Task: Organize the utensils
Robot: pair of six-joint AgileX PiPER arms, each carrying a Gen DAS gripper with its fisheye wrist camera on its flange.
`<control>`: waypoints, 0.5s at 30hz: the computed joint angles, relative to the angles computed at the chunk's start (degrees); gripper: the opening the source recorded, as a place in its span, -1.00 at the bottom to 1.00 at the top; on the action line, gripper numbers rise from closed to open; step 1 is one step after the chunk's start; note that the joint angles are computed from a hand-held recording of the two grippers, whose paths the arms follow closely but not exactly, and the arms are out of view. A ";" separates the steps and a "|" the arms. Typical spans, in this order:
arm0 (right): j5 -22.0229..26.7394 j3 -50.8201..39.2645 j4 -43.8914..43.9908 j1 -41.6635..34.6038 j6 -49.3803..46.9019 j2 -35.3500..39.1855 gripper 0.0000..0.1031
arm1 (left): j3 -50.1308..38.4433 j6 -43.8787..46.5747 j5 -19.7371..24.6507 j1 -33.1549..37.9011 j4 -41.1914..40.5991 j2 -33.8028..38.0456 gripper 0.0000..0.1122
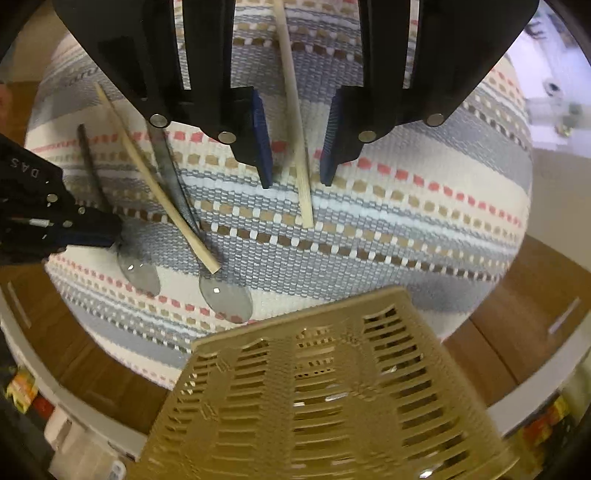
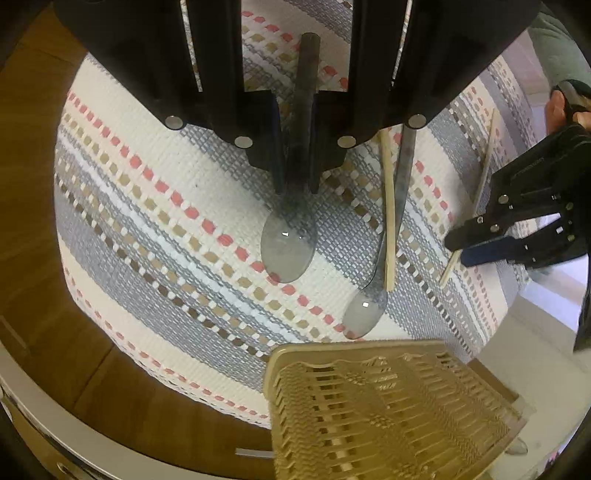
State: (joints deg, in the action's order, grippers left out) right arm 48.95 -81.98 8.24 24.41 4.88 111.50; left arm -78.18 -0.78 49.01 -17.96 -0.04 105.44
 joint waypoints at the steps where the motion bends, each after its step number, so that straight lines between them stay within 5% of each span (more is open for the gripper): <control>1: 0.39 -0.58 -0.82 0.29 0.75 0.23 -0.80 | -0.46 -1.64 0.21 -1.01 1.84 0.24 -0.70; 2: 0.24 -0.72 -0.94 0.45 0.56 0.28 -0.81 | -0.49 -2.78 0.00 -1.68 3.08 0.31 -0.93; 6: -2.42 1.56 1.90 -0.40 -1.40 -1.28 -0.81 | 2.78 -3.71 -3.98 -1.34 1.61 -1.86 -0.94; 15: -14.56 13.14 11.83 -4.57 -13.02 -17.75 -0.81 | 19.92 21.40 -20.24 8.70 -28.68 -25.51 -0.94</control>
